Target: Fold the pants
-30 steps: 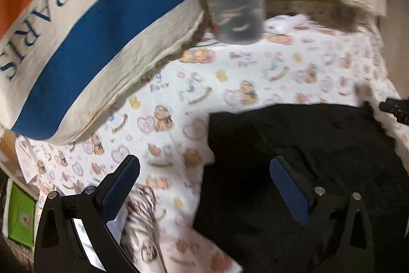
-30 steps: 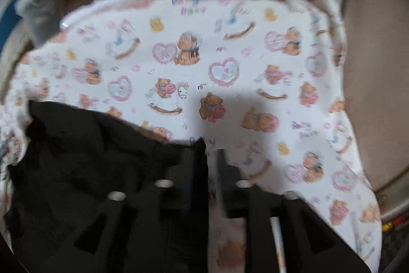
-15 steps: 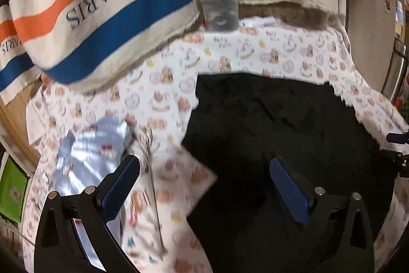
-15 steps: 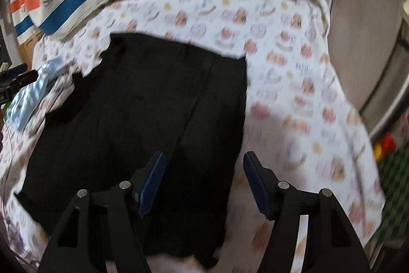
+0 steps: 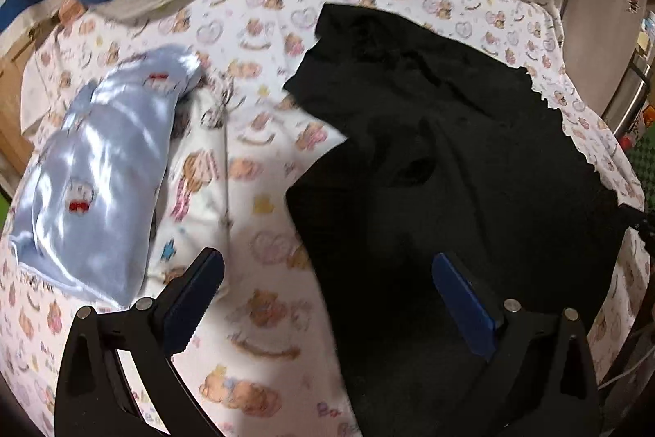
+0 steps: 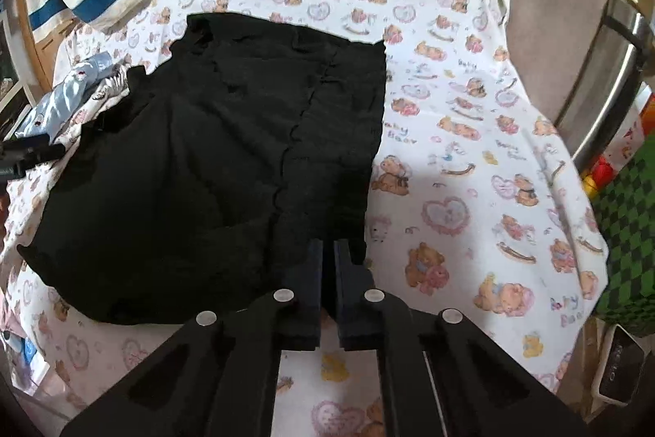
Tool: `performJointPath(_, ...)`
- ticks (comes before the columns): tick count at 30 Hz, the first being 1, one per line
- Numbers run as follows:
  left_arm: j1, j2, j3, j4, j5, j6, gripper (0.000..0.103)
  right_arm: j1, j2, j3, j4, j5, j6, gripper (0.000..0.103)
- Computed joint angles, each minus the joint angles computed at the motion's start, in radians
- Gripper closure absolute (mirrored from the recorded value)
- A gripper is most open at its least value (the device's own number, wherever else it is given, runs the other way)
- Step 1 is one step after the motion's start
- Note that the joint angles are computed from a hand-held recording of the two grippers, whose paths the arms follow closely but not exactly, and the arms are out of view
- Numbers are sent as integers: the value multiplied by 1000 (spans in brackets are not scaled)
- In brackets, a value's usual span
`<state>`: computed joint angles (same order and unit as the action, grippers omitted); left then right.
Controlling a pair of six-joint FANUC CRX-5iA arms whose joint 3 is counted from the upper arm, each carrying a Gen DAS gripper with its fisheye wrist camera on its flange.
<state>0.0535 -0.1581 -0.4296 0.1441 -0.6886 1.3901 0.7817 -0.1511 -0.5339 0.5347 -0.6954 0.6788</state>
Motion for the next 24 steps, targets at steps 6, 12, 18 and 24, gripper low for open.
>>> performJointPath(6, -17, 26, 90, -72, 41, 46, 2, -63, 16, 92, -12, 46, 5, 85)
performJointPath(12, -14, 188, 281, 130, 6, -113, 5, -152, 137, 199, 231, 142, -161, 33)
performJointPath(18, -67, 459, 649, -39, -108, 19, 32, -224, 340, 445, 152, 148, -71, 33)
performJointPath(24, -31, 673, 842, 94, -228, -6, 56, -271, 487, 601, 42, 154, 38, 33)
